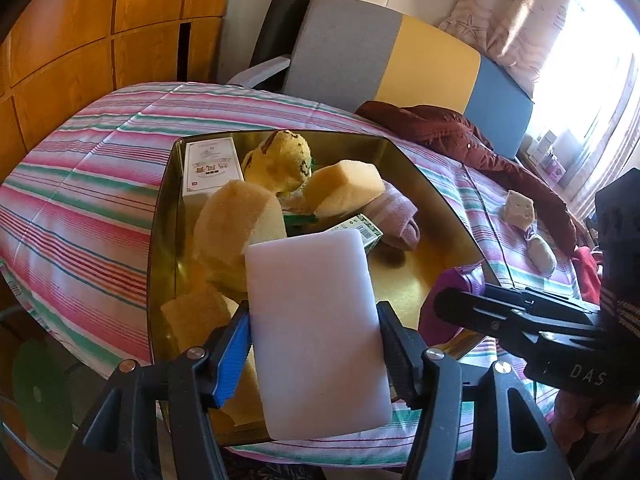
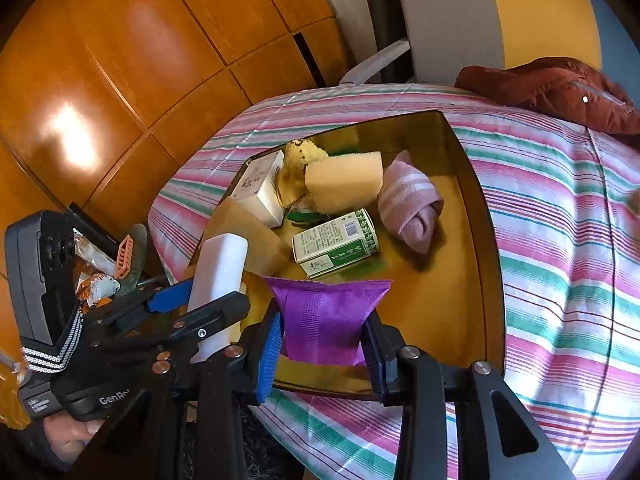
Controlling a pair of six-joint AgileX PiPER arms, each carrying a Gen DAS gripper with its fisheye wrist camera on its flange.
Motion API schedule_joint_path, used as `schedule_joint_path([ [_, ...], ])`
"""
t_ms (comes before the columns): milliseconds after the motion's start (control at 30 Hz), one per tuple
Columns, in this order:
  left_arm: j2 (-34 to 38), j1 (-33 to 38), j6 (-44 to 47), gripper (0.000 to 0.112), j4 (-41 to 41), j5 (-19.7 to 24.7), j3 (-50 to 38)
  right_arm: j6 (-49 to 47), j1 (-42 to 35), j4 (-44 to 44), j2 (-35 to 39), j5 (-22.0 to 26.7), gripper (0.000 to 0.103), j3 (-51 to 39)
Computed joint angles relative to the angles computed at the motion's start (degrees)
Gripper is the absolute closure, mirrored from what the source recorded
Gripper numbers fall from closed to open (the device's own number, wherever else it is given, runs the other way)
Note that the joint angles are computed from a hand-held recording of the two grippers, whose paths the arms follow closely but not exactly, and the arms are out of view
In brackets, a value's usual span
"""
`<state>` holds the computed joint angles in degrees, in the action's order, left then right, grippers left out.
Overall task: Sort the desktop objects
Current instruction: 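Carry the purple packet and white block into the gold tray and release both, then move both tools back toward the remaining pile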
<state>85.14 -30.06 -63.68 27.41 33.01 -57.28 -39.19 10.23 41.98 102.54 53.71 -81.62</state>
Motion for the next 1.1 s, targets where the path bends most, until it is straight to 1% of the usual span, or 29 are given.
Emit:
schedule_joint_path([
  [100,-0.3,-0.2,0.1,0.051,0.2,-0.6,0.3,0.1,0.2,-0.1,0.1,0.0,0.064,0.1],
  [167,-0.9,0.8,3.3,0.050,-3.1,-3.3,1.2,0.0,0.0,0.6,0.4,0.6,0.058,-0.1],
  [200,-1.1,1.1,4.3,0.049,-4.4,-4.1,1.5,-0.1,-0.1,1.0,0.3,0.5,0.052,0.1],
  [233,-1.1,1.2,4.1,0.048,-4.6,-4.3,1.5,-0.2,-0.2,1.4,0.2,0.4,0.050,0.2],
  [300,-1.0,1.2,3.6,0.048,-4.4,-4.1,1.4,-0.4,-0.7,2.1,0.2,0.7,0.050,0.2],
  [367,-1.1,0.8,1.4,0.048,-2.3,-3.5,1.4,-0.2,-0.7,1.7,-0.1,0.4,0.050,0.4],
  [467,-1.1,-0.6,-2.6,0.050,2.2,-1.2,1.0,-0.4,-0.9,2.0,-0.3,0.4,0.050,0.7],
  [667,-1.2,-3.5,-7.0,0.050,8.4,3.9,-0.6,-0.6,-0.6,1.7,-0.7,-0.1,0.049,1.4],
  [733,-1.5,-4.1,-7.6,0.050,9.3,5.1,-1.0,-0.5,-0.3,1.3,-1.0,-0.7,0.045,1.7],
  [867,-1.8,-5.5,-8.4,0.050,11.4,7.9,-2.5,-0.6,-0.2,0.9,-2.0,-1.7,0.044,2.4],
  [1000,-1.8,-6.8,-8.8,0.050,12.9,9.6,-3.5,-1.0,-0.5,0.7,-3.2,-2.7,0.041,3.3],
  [1100,-1.5,-7.5,-9.1,0.050,13.4,10.6,-4.0,-0.9,-0.6,0.1,-3.9,-3.3,0.040,3.7],
])
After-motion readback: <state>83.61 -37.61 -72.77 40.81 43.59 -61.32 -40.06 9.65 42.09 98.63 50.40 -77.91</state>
